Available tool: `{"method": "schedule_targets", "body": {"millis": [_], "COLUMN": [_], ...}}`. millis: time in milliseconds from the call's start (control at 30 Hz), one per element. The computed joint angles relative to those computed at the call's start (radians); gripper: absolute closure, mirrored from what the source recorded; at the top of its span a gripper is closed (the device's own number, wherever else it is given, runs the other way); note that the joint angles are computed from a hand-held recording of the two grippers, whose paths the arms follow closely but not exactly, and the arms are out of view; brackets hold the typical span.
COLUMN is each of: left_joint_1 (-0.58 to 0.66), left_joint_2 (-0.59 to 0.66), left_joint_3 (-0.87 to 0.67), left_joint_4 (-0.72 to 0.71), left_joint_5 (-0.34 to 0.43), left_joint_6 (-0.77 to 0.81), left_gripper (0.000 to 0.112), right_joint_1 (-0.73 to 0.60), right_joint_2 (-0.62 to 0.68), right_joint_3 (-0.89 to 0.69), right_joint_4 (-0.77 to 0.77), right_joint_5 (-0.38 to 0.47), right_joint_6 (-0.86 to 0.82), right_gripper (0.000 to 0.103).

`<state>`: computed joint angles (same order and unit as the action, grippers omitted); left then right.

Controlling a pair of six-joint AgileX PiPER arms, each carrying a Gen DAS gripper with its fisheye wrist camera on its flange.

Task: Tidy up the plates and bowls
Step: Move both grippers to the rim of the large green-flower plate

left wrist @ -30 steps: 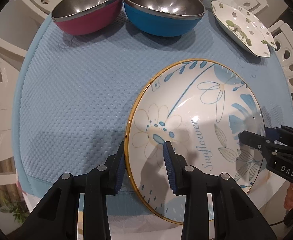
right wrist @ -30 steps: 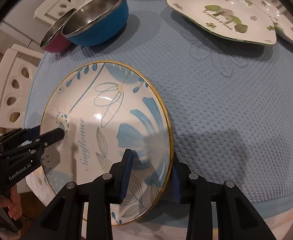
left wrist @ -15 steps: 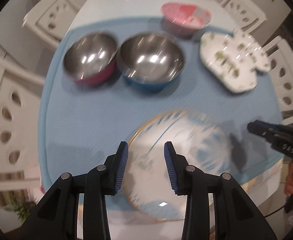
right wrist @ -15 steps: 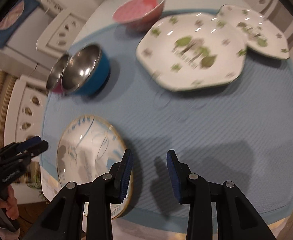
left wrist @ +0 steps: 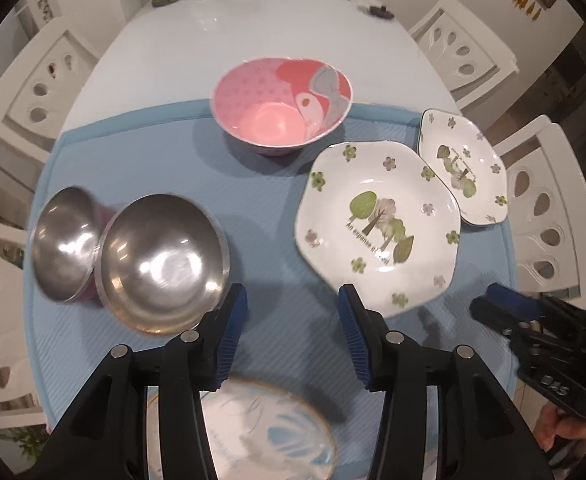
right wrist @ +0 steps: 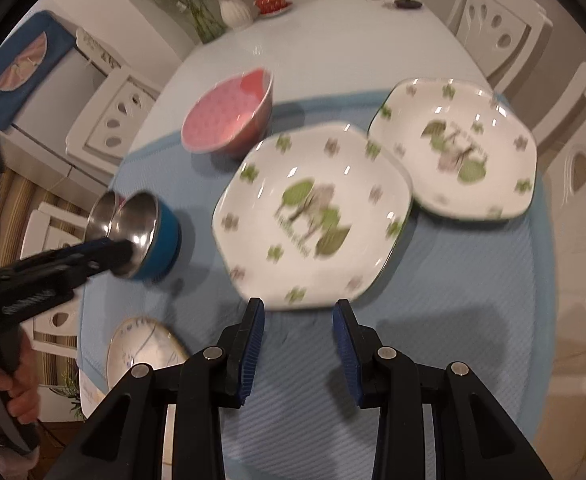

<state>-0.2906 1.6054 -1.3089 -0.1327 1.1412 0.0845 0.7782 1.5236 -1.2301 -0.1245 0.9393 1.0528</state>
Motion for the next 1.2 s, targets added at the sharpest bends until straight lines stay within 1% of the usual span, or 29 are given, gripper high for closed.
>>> {"method": "schedule_targets", "body": {"millis": [33,67,100,133,200,333,400,467,700,833,967,1033,1200], "left_joint_1": [-0.014,-0.026,-0.034,-0.047,-0.062,-0.086,-0.089,-0.094,-0.107,-0.134,-0.149,-0.154,-0.142], "left_joint_2": [0.027,0.055,0.074,0.098,0.132,0.215,0.245,0.275,0.341,0.375,0.405,0.423,0.461], "left_joint_3": [-0.015,-0.032,-0.044,-0.062,-0.089,-0.151,-0.173,-0.191,-0.208,-0.219,-0.234,-0.247,-0.267], "left_joint_4": [0.001,-0.001,-0.001,0.009,0.022,0.062,0.064,0.071,0.068,0.091,0.112,0.124,0.105], "left_joint_5": [-0.003,-0.005,-0.011,-0.019,-0.030,-0.036,-0.035,-0.031,-0.038,-0.045,-0.045,-0.049,-0.050], "left_joint_6": [-0.017,-0.033,-0.046,-0.067,-0.092,-0.141,-0.150,-0.161,-0.170,-0.177,-0.188,-0.194,-0.186], "left_gripper": [0.059,0.054,0.045,0.042,0.042,0.040,0.040,0.040,0.040,0.040,0.040,0.040,0.040], "right_joint_1": [-0.027,-0.045,-0.060,-0.076,-0.114,-0.196,-0.224,-0.244,-0.291,-0.317,-0.324,-0.327,-0.323], "right_joint_2": [-0.010,-0.015,-0.020,-0.024,-0.030,-0.004,0.000,0.005,0.059,0.096,0.119,0.139,0.172], "right_joint_3": [0.012,0.020,0.031,0.044,0.076,0.129,0.161,0.177,0.186,0.195,0.195,0.183,0.155], "right_joint_4": [0.004,0.001,-0.009,-0.019,0.006,0.152,0.206,0.233,0.292,0.360,0.365,0.369,0.351], "right_joint_5": [-0.010,-0.014,-0.020,-0.031,-0.070,-0.129,-0.175,-0.202,-0.234,-0.264,-0.286,-0.283,-0.284], "right_joint_6": [-0.023,-0.032,-0.032,-0.030,-0.058,-0.171,-0.208,-0.228,-0.310,-0.374,-0.379,-0.390,-0.397], "right_gripper": [0.063,0.046,0.037,0.028,0.028,0.028,0.028,0.028,0.028,0.028,0.028,0.028,0.028]}}
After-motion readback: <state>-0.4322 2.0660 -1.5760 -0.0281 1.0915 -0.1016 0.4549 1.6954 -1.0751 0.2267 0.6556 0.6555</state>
